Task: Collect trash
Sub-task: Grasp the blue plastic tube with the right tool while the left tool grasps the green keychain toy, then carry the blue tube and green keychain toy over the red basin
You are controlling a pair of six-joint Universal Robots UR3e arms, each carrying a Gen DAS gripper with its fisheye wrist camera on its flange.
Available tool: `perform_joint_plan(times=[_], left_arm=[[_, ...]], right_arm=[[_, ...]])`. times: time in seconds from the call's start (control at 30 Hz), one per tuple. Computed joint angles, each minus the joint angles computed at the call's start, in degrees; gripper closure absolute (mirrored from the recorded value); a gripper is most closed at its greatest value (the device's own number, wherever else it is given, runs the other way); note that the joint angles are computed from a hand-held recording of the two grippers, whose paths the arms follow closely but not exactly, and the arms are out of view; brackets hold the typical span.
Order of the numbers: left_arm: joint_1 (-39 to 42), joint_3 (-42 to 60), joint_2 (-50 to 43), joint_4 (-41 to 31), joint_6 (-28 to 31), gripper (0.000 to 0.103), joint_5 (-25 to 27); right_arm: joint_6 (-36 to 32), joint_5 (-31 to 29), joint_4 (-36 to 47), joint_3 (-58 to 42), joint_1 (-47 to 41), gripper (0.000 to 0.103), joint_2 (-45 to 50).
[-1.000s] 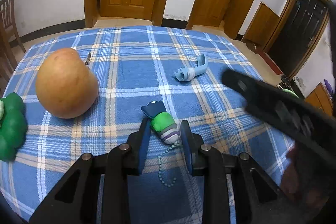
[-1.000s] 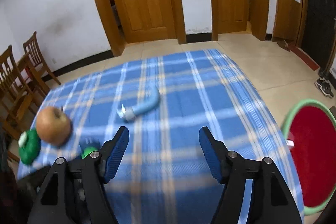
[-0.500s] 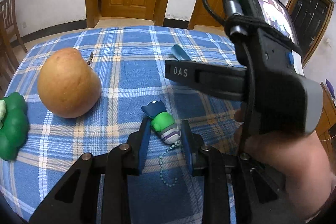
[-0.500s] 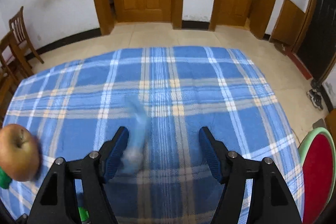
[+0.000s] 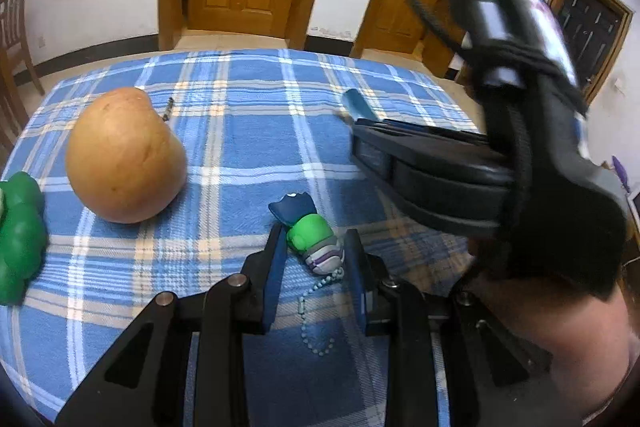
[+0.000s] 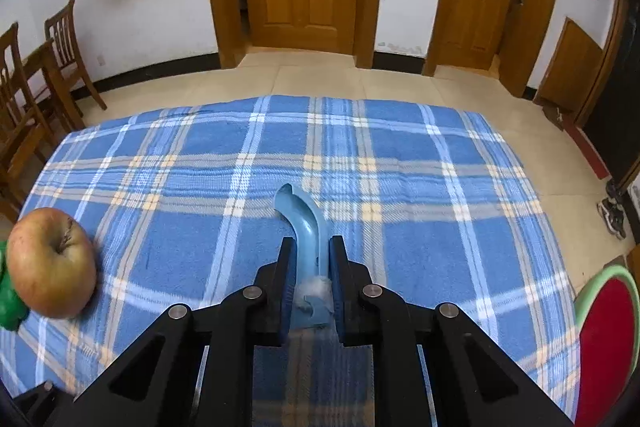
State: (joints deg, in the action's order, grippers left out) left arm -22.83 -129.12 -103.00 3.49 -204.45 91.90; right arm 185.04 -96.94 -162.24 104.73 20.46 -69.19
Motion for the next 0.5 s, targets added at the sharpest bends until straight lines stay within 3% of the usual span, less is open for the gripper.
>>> perform_joint_plan(times=[0.3, 0.5], left_arm=[[-3.45, 0.43, 0.76, -1.75, -2.34, 0.073, 3.01], [-9.21, 0.17, 2.89, -2.14, -4.36, 0.073, 7.25]], right_arm=[[-1.72, 1.58, -1.44, 17.95, -2.61, 0.087, -21.4], [-4.99, 6.84, 4.54, 31.08, -10.58, 0.087, -43.9]])
